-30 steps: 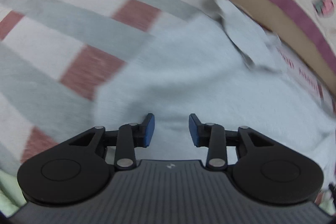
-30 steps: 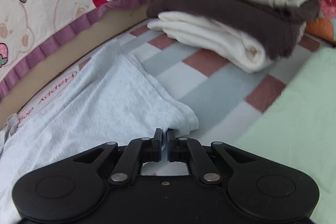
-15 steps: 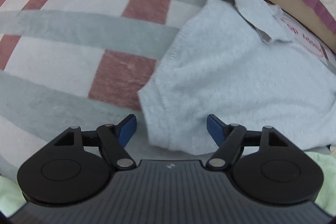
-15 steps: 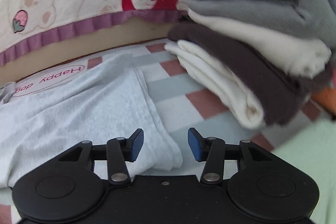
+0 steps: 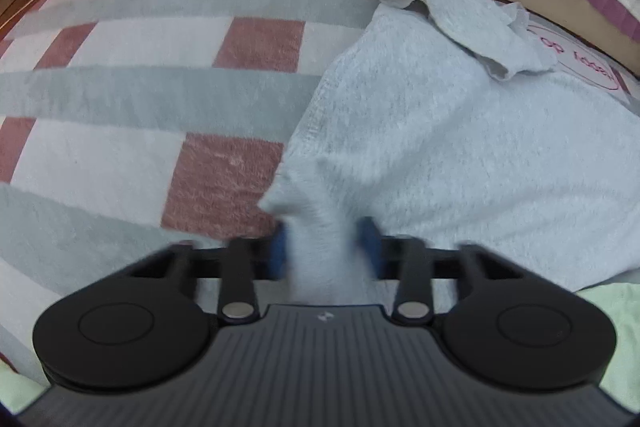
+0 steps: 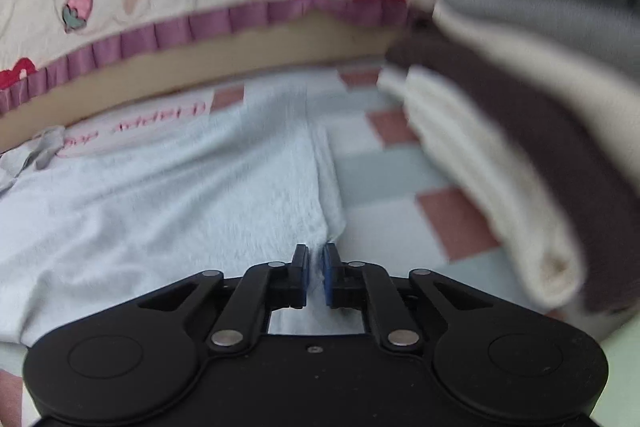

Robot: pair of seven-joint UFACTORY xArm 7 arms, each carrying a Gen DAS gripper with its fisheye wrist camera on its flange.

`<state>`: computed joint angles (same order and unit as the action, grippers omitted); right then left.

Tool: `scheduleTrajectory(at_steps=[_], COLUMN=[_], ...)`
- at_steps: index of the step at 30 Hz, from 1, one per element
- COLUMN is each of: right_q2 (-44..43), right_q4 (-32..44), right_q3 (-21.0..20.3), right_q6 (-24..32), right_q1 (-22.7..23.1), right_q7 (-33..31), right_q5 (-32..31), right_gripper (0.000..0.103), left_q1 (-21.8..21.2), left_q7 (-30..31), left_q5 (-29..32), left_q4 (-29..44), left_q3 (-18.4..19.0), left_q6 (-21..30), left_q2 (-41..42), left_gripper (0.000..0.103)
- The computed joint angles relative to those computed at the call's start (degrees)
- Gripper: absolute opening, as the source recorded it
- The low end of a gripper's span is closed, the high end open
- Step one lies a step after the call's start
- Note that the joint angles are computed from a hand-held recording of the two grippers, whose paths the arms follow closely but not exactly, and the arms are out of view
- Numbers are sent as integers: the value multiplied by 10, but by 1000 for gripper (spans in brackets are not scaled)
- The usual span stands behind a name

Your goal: Fold clothes

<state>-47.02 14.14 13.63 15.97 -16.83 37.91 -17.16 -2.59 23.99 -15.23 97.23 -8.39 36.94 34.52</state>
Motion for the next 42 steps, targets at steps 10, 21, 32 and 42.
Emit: scheduleTrajectory(at_steps=[10,21,32,42], right_q2=[-13,-106,-210,-34], right_q4=[40,12,-104,-79], right_q3=[39,13,-59,117], right_q6=[141,310,131,-193], right_q1=[4,45,133,-68], right_q7=[42,149,424,443], right_q5=[-68,-106,200,105], right_gripper=[0,0,53,6], left_q1=[3,3,54,29], left_q7=[-1,-14,-37,-53], left_q5=[-5,-2,-136,-114], left_q4=[4,10,55,42], left_q3=[-2,2,-33,-9], left_q6=[3,3,126,76], left_q2=[2,5,28,24], left_gripper=[27,28,44,26])
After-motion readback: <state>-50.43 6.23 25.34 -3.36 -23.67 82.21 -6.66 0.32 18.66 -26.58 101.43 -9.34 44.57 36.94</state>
